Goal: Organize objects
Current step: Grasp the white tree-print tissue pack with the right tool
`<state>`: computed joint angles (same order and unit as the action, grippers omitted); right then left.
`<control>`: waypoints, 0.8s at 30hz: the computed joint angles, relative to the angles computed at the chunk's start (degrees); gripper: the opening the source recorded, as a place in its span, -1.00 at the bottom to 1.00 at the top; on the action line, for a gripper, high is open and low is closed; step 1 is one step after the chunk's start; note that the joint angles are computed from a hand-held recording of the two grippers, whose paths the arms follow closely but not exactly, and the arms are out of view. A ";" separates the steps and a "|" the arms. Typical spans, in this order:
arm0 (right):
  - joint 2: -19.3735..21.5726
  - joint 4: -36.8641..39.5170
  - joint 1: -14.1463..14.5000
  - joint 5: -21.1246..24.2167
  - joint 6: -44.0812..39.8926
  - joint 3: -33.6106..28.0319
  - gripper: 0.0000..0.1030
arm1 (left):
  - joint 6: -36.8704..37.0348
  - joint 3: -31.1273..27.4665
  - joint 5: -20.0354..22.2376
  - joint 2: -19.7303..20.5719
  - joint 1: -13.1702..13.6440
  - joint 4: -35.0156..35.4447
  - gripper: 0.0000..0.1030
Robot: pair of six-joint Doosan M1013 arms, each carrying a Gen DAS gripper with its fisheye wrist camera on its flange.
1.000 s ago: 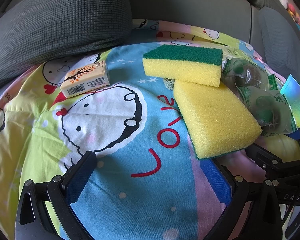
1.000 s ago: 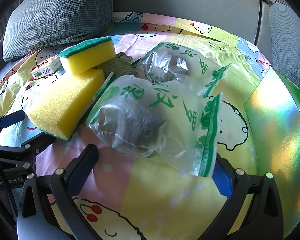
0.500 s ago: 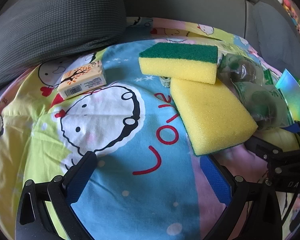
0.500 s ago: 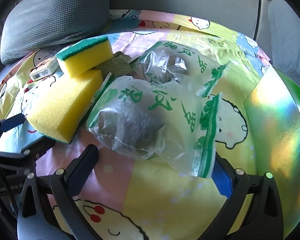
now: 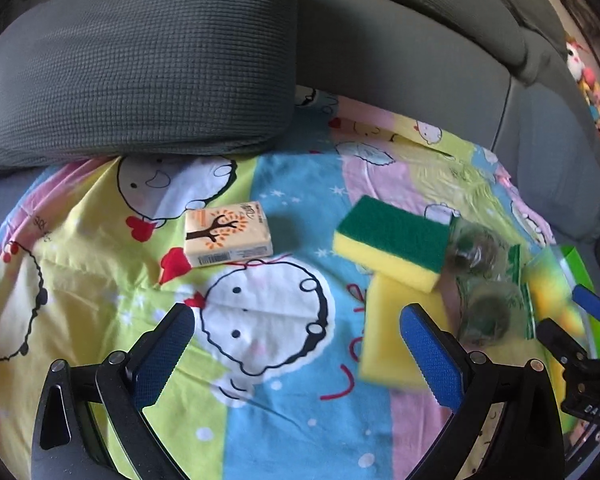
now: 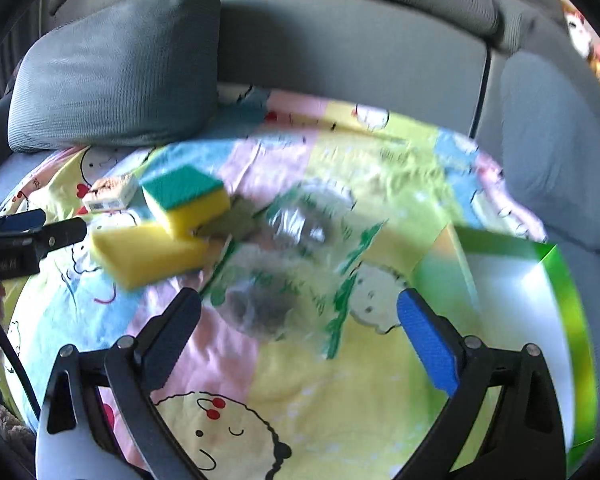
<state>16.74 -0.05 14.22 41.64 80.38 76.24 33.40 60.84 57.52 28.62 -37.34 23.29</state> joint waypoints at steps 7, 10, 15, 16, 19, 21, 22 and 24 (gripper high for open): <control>0.99 11.78 -0.10 3.38 -6.55 -5.17 0.90 | 0.09 -0.56 -1.17 0.26 2.77 -2.89 0.99; 4.13 18.93 0.19 9.64 -9.28 -10.86 0.71 | -1.46 1.68 -5.25 -0.71 4.63 -7.36 0.99; 12.75 25.78 1.62 21.49 -5.49 -23.34 0.30 | -0.50 3.70 -8.54 -0.95 6.64 -12.07 0.98; 14.67 26.88 1.85 23.84 -4.14 -25.90 0.09 | -0.98 3.55 -7.65 -0.76 6.68 -11.18 0.95; 20.72 28.10 3.26 30.45 0.15 -34.24 -0.04 | -1.47 4.24 -7.50 -0.73 7.30 -11.33 0.65; 23.35 26.23 4.68 32.28 2.06 -37.59 -0.04 | -0.61 5.54 -9.64 -1.01 8.26 -15.04 0.48; 24.16 25.74 5.23 32.90 2.32 -38.54 -0.05 | -0.56 5.95 -10.31 -1.06 8.53 -15.94 0.43; 26.44 24.99 6.26 35.34 3.75 -41.62 -0.09 | 0.44 6.26 -10.40 -0.90 9.01 -17.62 0.24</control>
<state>43.18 24.94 20.48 76.99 84.12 34.62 33.84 67.10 47.13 27.73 -28.33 5.66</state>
